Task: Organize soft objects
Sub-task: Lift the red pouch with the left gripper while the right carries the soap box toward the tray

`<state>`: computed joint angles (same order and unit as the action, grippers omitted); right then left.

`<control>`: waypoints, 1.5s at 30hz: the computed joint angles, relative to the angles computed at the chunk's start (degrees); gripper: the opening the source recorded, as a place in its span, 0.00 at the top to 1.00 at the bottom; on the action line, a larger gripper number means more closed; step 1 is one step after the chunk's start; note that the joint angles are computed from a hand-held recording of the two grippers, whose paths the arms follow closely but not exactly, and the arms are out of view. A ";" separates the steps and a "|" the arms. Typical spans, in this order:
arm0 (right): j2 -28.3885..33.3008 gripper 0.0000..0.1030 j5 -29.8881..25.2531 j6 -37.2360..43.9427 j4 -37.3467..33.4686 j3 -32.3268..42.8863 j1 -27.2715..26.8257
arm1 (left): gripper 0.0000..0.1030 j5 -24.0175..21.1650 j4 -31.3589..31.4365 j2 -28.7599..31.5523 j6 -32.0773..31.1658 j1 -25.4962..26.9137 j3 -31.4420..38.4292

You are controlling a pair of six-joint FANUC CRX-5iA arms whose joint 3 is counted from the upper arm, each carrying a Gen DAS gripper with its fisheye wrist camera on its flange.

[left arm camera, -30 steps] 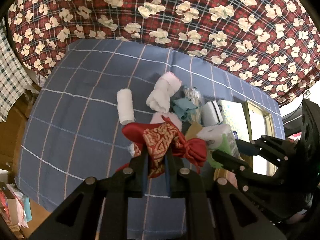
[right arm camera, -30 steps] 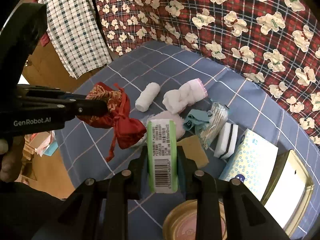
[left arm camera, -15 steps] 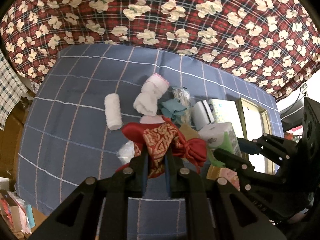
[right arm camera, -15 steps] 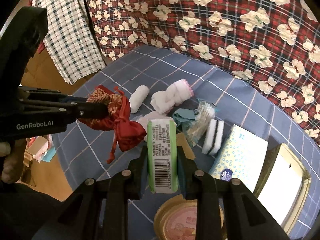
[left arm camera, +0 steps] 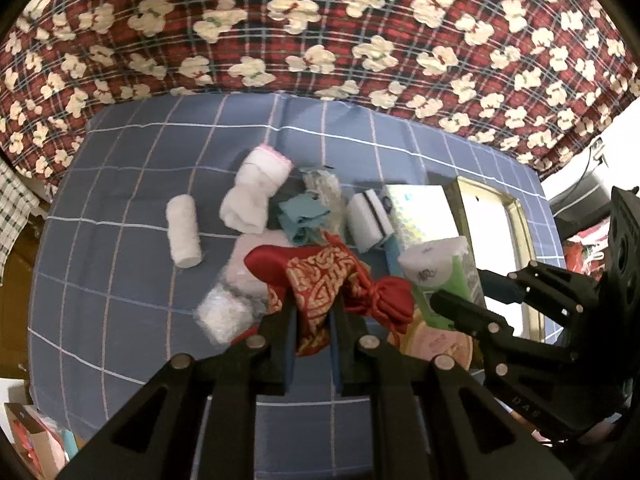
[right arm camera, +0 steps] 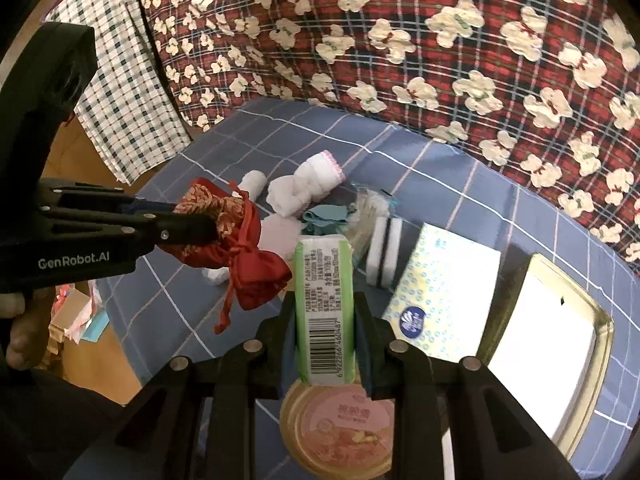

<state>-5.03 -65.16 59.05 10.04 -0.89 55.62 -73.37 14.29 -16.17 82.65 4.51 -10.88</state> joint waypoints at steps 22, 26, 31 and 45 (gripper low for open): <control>-8.14 0.73 -0.09 -5.56 3.24 -7.56 -2.33 | 0.89 0.96 -2.63 5.69 3.45 -11.04 5.81; -9.21 0.73 -0.18 -6.31 3.63 -8.47 -2.95 | 0.89 0.90 -3.06 6.76 3.80 -12.61 6.94; -10.80 0.73 -0.74 -7.55 4.17 -9.84 -3.36 | 0.89 0.79 -3.20 8.19 3.76 -14.37 8.17; -15.04 0.73 -3.31 -11.82 5.56 -13.57 -5.02 | 0.89 0.64 -2.36 12.88 2.61 -19.55 11.50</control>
